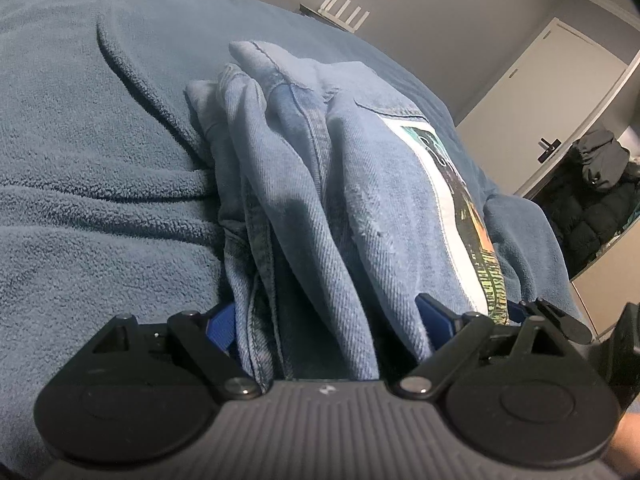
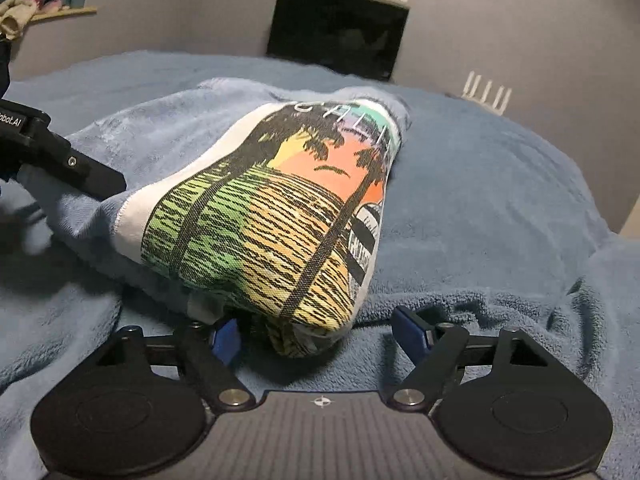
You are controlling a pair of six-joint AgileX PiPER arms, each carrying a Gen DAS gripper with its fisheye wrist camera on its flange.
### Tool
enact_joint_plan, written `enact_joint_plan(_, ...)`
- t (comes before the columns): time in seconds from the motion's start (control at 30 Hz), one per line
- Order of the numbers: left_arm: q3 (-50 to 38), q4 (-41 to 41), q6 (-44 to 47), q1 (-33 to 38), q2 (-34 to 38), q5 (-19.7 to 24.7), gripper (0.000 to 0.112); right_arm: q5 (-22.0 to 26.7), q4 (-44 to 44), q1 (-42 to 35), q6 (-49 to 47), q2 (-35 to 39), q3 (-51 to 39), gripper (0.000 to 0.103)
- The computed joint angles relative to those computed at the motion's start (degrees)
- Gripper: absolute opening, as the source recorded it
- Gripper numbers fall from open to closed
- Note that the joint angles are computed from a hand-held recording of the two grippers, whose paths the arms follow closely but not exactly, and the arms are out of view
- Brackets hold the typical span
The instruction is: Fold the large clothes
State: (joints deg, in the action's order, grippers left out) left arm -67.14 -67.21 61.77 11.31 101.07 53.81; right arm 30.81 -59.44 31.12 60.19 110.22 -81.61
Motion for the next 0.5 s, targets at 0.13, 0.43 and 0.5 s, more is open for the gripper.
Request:
enact_joint_plan(0.13, 1.04, -0.15, -0.41, 0.51, -1.88, -0.65, 0.091, -2.52, -11.10, 1.16, 10.75, -3.04, 4.69, 0.064)
enact_joint_plan(0.43, 5.54, -0.39, 1.54, 2.70, -4.27, -4.70, 0.091, 0.23, -0.77, -1.46, 8.14, -3.73, 3.87, 0.068)
enact_joint_plan(0.5, 9.80, -3.11, 4.78, 3.29, -7.97, -6.61, 0.091, -0.88, 3.04, -1.97, 7.30, -5.37, 5.21, 0.068)
